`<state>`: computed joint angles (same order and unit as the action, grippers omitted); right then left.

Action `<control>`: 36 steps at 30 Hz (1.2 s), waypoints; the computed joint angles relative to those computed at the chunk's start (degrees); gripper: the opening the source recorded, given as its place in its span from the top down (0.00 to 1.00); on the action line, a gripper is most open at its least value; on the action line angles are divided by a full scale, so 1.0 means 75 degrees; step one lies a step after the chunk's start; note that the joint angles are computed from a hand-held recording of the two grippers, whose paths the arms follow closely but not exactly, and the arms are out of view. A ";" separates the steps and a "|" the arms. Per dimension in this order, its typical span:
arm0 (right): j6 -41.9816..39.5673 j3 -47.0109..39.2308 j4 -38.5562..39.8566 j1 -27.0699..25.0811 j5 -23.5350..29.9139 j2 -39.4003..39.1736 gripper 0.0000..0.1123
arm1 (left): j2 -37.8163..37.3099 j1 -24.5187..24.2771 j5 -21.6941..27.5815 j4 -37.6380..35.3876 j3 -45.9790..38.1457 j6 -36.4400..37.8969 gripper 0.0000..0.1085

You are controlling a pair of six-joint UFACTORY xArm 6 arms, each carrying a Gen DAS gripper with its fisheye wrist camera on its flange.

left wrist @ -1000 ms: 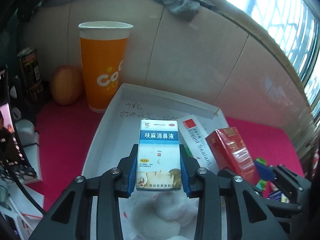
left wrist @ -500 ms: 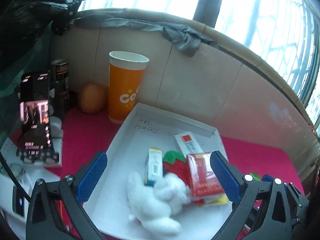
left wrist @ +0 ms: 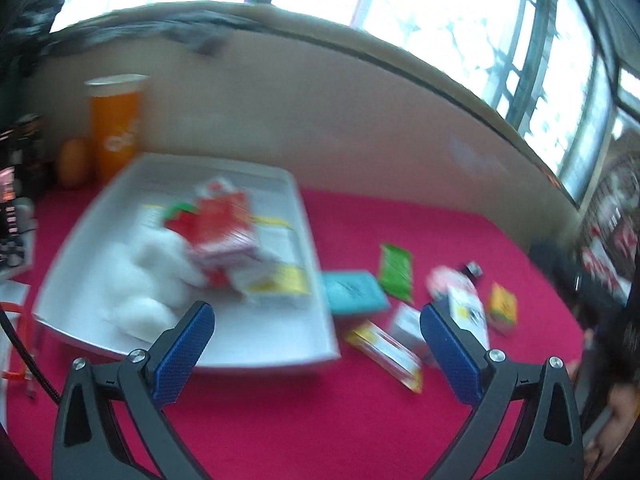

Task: Organize objects
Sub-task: 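Move the left gripper to the snack bar while the right approaches the blue-white medicine box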

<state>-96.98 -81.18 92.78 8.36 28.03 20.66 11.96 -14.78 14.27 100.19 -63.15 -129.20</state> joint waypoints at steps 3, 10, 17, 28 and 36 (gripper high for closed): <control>0.0394 -0.0090 -0.0020 -0.0531 -0.0095 0.0105 0.09 | 0.0565 -0.0245 -0.0251 -0.0954 -0.0400 0.0955 0.05; 0.2165 -0.0641 -0.1191 -0.1166 -0.0599 0.0856 0.09 | 0.1595 -0.0811 -0.0039 -0.4094 -0.1057 0.3676 0.05; 0.2624 -0.0761 -0.1524 -0.1326 -0.0274 0.1190 0.08 | 0.2290 -0.0980 0.0061 -0.6162 -0.1665 0.4919 0.05; 0.2704 -0.0791 -0.1585 -0.1614 0.0282 0.1344 0.08 | 0.2793 -0.1195 0.2118 -0.6603 -0.2697 0.4250 0.05; 0.2950 -0.0883 -0.1775 -0.1763 0.0463 0.1421 0.08 | 0.3108 -0.1520 0.3184 -0.6233 -0.3234 0.4606 0.27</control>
<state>-74.85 -87.80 79.46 -4.87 31.50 31.32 35.27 -26.18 38.15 53.45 -87.41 -94.65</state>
